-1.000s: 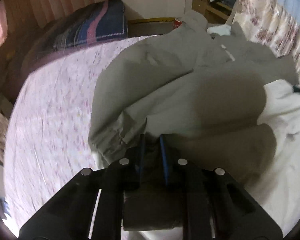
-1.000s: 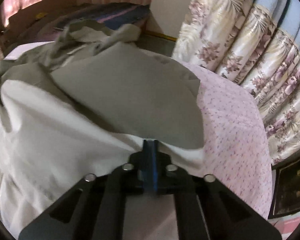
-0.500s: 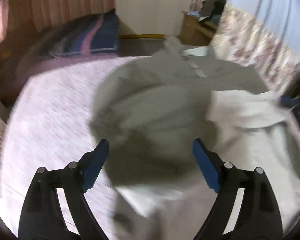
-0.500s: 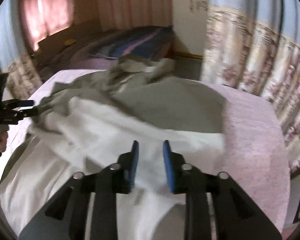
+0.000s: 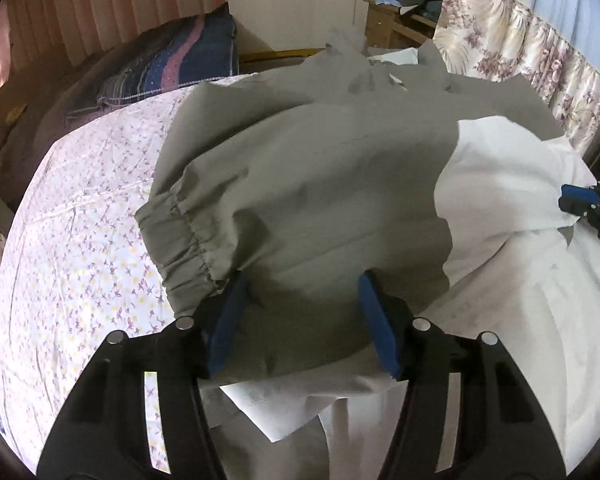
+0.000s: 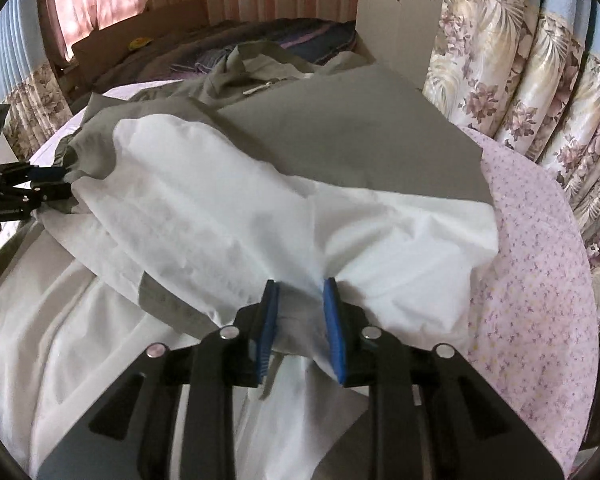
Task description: Fold large clothes
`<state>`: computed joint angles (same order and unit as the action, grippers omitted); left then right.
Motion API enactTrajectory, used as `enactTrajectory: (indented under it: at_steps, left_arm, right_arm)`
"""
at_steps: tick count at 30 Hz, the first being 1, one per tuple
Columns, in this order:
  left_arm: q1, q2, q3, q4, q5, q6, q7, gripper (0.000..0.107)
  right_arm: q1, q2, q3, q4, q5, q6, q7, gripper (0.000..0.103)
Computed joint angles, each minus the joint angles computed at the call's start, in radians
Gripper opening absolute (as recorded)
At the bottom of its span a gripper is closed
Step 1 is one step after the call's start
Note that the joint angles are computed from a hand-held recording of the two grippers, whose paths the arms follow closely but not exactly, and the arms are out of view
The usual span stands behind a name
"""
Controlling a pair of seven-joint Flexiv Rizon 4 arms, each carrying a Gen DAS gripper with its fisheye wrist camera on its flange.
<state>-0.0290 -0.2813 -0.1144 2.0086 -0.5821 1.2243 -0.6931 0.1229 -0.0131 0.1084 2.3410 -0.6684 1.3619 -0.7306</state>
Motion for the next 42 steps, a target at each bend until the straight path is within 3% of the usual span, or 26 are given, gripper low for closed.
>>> enactTrajectory:
  at_steps: [2, 4, 6, 7, 9, 13, 14, 16, 22, 23, 25, 26, 27, 30, 33, 35, 39, 42]
  left_arm:
    - [0.025, 0.030, -0.029, 0.009, -0.078, -0.018, 0.056, 0.063]
    - [0.025, 0.048, -0.038, 0.003, -0.151, -0.017, 0.092, 0.083]
    - [0.014, 0.045, -0.040, -0.024, -0.201, -0.006, 0.114, 0.085]
    - [0.004, 0.032, -0.031, -0.046, -0.190, -0.008, 0.096, 0.085]
    - [-0.008, -0.015, -0.012, -0.109, -0.138, -0.030, 0.033, 0.084]
    - [-0.033, -0.136, 0.064, -0.255, 0.083, -0.135, -0.172, 0.078]
    - [-0.024, -0.150, 0.061, -0.269, 0.108, -0.155, -0.182, 0.077]
    - [-0.010, -0.160, 0.045, -0.264, 0.142, -0.142, -0.160, 0.076]
    - [-0.002, -0.169, 0.031, -0.272, 0.198, -0.121, -0.186, 0.079]
    - [0.007, -0.155, 0.017, -0.257, 0.182, -0.108, -0.176, 0.079]
    - [0.046, -0.093, -0.042, -0.169, 0.090, -0.058, -0.093, 0.088]
    - [0.056, -0.063, -0.057, -0.133, 0.048, -0.035, -0.055, 0.090]
    - [0.063, -0.020, -0.074, -0.081, -0.006, 0.007, -0.008, 0.096]
    - [0.062, 0.108, -0.123, 0.069, -0.251, 0.133, 0.153, 0.100]
    - [0.018, 0.220, -0.136, 0.167, -0.525, 0.161, 0.313, 0.100]
    - [-0.018, 0.273, -0.108, 0.211, -0.569, 0.155, 0.310, 0.100]
    - [-0.100, 0.385, -0.048, 0.301, -0.649, 0.162, 0.350, 0.100]
    - [-0.154, 0.434, -0.015, 0.360, -0.632, 0.227, 0.366, 0.100]
  right_arm:
    - [-0.004, 0.032, 0.006, 0.002, 0.067, 0.049, -0.035, 0.027]
    - [-0.025, 0.047, -0.001, -0.013, 0.045, 0.093, -0.008, 0.028]
    - [-0.054, 0.028, -0.014, -0.063, -0.068, 0.080, 0.052, 0.036]
    - [-0.058, 0.007, -0.022, -0.093, -0.114, 0.061, 0.076, 0.036]
    - [-0.039, -0.071, -0.029, -0.174, -0.045, 0.012, 0.020, 0.036]
    - [0.015, -0.169, -0.078, -0.262, -0.104, -0.171, 0.010, 0.034]
    - [0.013, -0.190, -0.075, -0.274, -0.060, -0.206, -0.020, 0.032]
    - [0.004, -0.208, -0.077, -0.268, -0.008, -0.179, -0.055, 0.031]
    - [0.028, -0.187, -0.088, -0.258, -0.015, -0.202, -0.050, 0.034]
    - [0.023, -0.150, -0.087, -0.221, -0.030, -0.142, -0.026, 0.034]
    - [0.008, -0.074, -0.094, -0.145, -0.113, -0.038, 0.059, 0.053]
    - [-0.005, -0.021, -0.092, -0.100, -0.176, 0.005, 0.122, 0.071]
    - [-0.028, 0.024, -0.081, -0.063, -0.230, 0.039, 0.176, 0.082]
    - [-0.080, 0.163, -0.012, 0.042, -0.249, 0.068, 0.293, 0.085]
    - [-0.160, 0.301, 0.089, 0.142, -0.281, 0.072, 0.439, 0.096]
    - [-0.225, 0.379, 0.159, 0.182, -0.334, 0.044, 0.537, 0.100]
    - [-0.259, 0.552, 0.265, 0.248, -0.404, -0.090, 0.689, 0.101]
    - [-0.218, 0.661, 0.310, 0.290, -0.384, -0.210, 0.744, 0.101]
